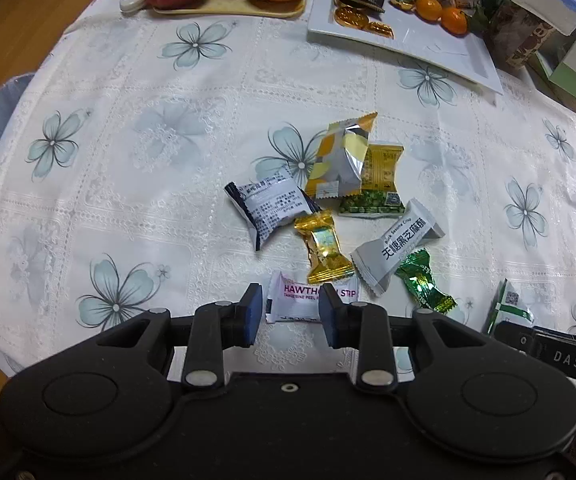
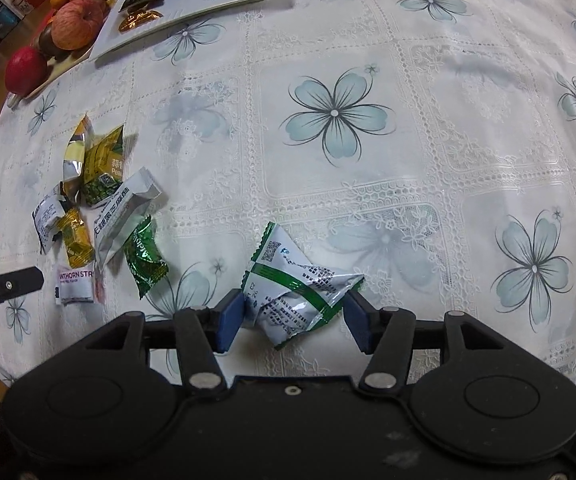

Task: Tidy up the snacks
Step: 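Reach the right tool to the green-and-white pack and grasp it, then grasp the white HAWTHORN STRIP pack with the left tool while the right tool holds its pack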

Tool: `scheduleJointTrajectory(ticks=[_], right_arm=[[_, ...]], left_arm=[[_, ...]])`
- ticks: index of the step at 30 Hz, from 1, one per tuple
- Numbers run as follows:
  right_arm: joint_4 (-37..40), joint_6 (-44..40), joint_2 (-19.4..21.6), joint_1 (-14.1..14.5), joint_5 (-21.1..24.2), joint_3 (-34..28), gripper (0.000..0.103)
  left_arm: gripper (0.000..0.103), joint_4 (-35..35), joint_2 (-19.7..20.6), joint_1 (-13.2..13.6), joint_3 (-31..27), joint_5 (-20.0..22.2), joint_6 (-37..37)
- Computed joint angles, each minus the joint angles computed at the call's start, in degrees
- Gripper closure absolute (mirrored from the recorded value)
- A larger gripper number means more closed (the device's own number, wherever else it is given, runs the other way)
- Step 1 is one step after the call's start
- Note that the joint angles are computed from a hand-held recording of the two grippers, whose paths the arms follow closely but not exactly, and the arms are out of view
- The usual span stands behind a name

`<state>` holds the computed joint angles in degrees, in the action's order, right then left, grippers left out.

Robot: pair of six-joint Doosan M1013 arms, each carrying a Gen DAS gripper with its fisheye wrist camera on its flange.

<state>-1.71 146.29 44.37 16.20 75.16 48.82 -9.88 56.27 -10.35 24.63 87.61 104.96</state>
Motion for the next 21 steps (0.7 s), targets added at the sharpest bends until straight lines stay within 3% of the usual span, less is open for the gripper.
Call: scheduleJointTrajectory(ticks=[16,21], right_arm=[[-0.16,0.44,1.85,-0.18,1.44,-2.91,0.041],[-0.74,0.13,2.12,0.0,2.05,-3.26,0.039]], left_arm=[[0.061,-1.35,2.41,-0.53,-3.85,4.17,-1.51],[0.061,0.3,2.03,-0.91,-2.53,3.26,-1.88]])
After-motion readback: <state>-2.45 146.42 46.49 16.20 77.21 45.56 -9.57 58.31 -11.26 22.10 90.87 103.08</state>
